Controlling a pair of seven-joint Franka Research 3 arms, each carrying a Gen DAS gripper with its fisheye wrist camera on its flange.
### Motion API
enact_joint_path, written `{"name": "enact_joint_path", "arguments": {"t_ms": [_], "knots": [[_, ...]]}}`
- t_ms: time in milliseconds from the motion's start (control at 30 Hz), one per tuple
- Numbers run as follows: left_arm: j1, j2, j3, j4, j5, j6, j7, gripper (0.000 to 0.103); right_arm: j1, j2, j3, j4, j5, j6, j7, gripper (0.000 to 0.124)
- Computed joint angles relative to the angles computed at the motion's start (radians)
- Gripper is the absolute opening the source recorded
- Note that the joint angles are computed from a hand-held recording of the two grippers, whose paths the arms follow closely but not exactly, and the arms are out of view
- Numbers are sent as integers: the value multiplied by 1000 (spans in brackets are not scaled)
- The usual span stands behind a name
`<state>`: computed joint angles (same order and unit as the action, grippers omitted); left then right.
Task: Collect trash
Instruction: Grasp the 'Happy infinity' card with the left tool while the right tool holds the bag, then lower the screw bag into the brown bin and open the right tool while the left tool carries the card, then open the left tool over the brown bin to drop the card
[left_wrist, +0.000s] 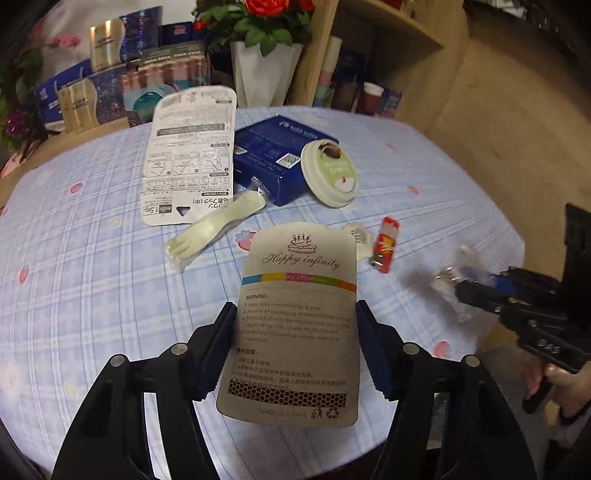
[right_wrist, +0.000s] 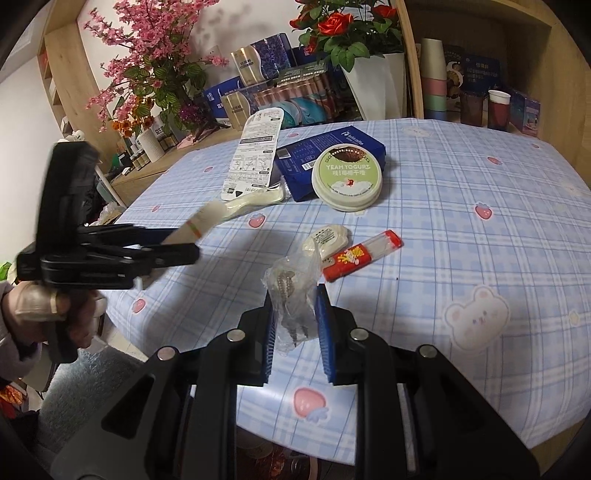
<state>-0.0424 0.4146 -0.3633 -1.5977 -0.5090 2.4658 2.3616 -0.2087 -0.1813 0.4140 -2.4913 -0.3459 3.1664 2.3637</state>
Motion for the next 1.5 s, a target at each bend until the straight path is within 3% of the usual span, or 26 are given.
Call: {"name": "enact_joint_path", "arguments": {"t_ms": [100, 267, 433, 633, 867, 1233, 1267, 1433, 1500], "knots": [[49, -102, -24, -116, -117, 23, 60, 63, 29, -29, -12, -29, 29, -1, -6, 24], [57, -249, 8, -267, -313, 38, 152, 63, 76, -85, -17, -69, 97, -20, -42, 24], [43, -377, 79, -382, -455, -42, 179, 64, 122, -137, -15, -108, 155, -34, -84, 24], [-11, -484, 168, -478, -527, -93, 238, 64, 182, -199, -7, -143, 211, -75, -115, 24], [-83, -589, 257, -577, -574, -106, 315, 65, 195, -272, 43, -172, 222, -119, -85, 24], [-114, -664, 319, -654, -595, -132, 356, 65, 225, -287, 72, -163, 182, -163, -31, 29], [-116, -669, 321, -659, -595, -133, 359, 65, 223, -287, 78, -161, 175, -164, -23, 31], [-121, -682, 330, -674, -600, -130, 365, 65, 171, -321, 134, -167, 128, -146, 36, 70], [-122, -687, 331, -680, -603, -122, 368, 65, 129, -348, 174, -172, 110, -142, 66, 80]]}}
